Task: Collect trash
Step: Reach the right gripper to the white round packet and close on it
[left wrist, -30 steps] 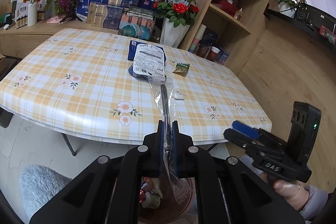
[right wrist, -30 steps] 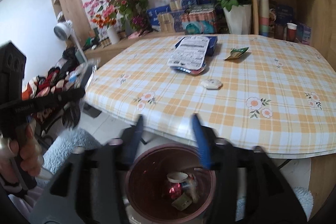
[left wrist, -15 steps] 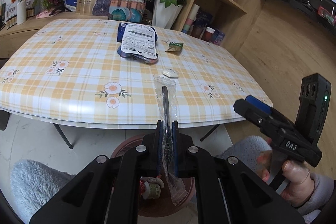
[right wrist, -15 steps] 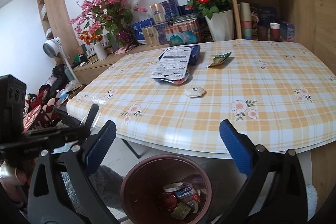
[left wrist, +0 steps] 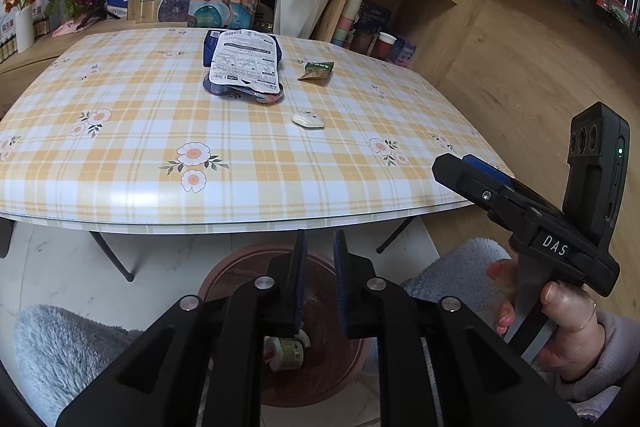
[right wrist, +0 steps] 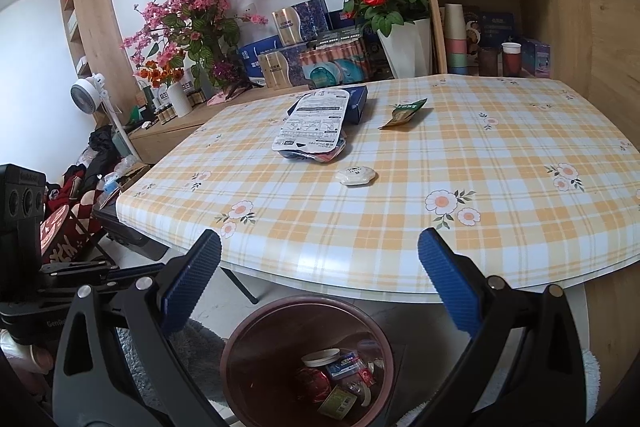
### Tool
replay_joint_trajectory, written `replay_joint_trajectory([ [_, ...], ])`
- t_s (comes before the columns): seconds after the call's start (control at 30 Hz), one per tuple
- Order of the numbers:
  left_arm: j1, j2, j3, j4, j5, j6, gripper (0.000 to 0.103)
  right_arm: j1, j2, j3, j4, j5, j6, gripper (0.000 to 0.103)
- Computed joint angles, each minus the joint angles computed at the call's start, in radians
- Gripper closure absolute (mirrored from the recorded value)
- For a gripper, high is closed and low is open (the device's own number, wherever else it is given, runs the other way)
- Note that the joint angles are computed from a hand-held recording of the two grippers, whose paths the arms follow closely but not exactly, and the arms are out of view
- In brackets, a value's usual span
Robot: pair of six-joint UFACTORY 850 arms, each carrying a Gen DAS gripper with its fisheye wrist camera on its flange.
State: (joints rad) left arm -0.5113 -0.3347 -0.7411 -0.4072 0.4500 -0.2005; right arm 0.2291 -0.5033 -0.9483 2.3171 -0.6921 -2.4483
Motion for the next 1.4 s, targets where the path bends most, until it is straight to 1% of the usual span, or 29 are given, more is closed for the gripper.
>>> replay_joint_trajectory([
  [0.03,0.0,0.001,0.001,-0.003,0.003,0.001,0.078,0.0,0.0,0.0,0.0,0.003,0.0,0.006],
  [0.07,0.0,0.002,0.003,-0.007,0.009,0.001,0.074,0.0,0.0,-0.001,-0.002,0.003,0.001,0.006],
  [0.13,-0.002,0.004,0.006,-0.027,0.02,0.012,0.06,0.0,0.0,-0.002,-0.004,0.007,0.005,0.006],
  [0.17,-0.004,0.006,0.008,-0.05,0.028,0.027,0.055,0.001,0.0,-0.002,-0.003,0.009,0.003,0.006],
  [0.23,-0.005,0.01,0.013,-0.082,0.04,0.044,0.038,0.004,0.0,-0.003,0.006,0.021,-0.004,0.006],
  [0.27,-0.005,0.012,0.016,-0.108,0.049,0.055,0.034,0.006,0.0,-0.005,0.014,0.026,-0.011,0.006],
  [0.33,-0.004,0.017,0.02,-0.149,0.058,0.077,0.017,0.01,-0.001,-0.004,0.032,0.032,-0.026,0.006],
  [0.4,-0.002,0.022,0.025,-0.182,0.069,0.093,0.011,0.01,-0.002,-0.004,0.035,0.033,-0.026,0.006],
  [0.53,-0.002,0.021,0.02,-0.284,0.062,0.177,0.007,0.012,-0.003,-0.001,0.064,0.033,-0.054,0.006],
  [0.67,0.001,0.017,0.017,-0.357,0.06,0.228,0.006,0.017,-0.007,0.0,0.117,0.041,-0.104,0.006],
  [0.83,-0.011,0.009,0.014,-0.538,0.112,0.377,0.006,0.009,-0.028,-0.017,0.105,0.047,-0.08,0.006],
  [0.93,-0.009,0.01,0.019,-0.587,0.139,0.413,0.006,-0.003,-0.042,-0.029,0.096,0.036,-0.047,0.006],
  [1.07,0.009,0.013,0.025,-0.599,0.153,0.428,0.006,-0.014,-0.062,-0.06,0.058,0.032,-0.02,0.006],
  [1.1,0.012,0.015,0.026,-0.592,0.154,0.427,0.006,-0.019,-0.076,-0.082,0.014,0.038,0.016,0.006],
  [1.2,0.028,0.016,0.027,-0.563,0.166,0.449,0.006,-0.037,-0.14,-0.178,-0.192,0.039,0.223,0.006],
  [1.23,0.036,0.016,0.025,-0.555,0.167,0.461,0.006,-0.038,-0.153,-0.201,-0.224,0.047,0.256,0.006],
  [1.33,0.061,0.015,0.016,-0.528,0.159,0.47,0.006,-0.031,-0.221,-0.334,-0.448,0.091,0.417,0.006],
  [1.37,0.075,0.012,0.008,-0.528,0.155,0.483,0.006,-0.024,-0.231,-0.358,-0.482,0.109,0.422,0.006],
  [1.4,0.083,0.009,0.002,-0.524,0.148,0.49,0.006,-0.012,-0.243,-0.386,-0.493,0.139,0.386,0.006],
])
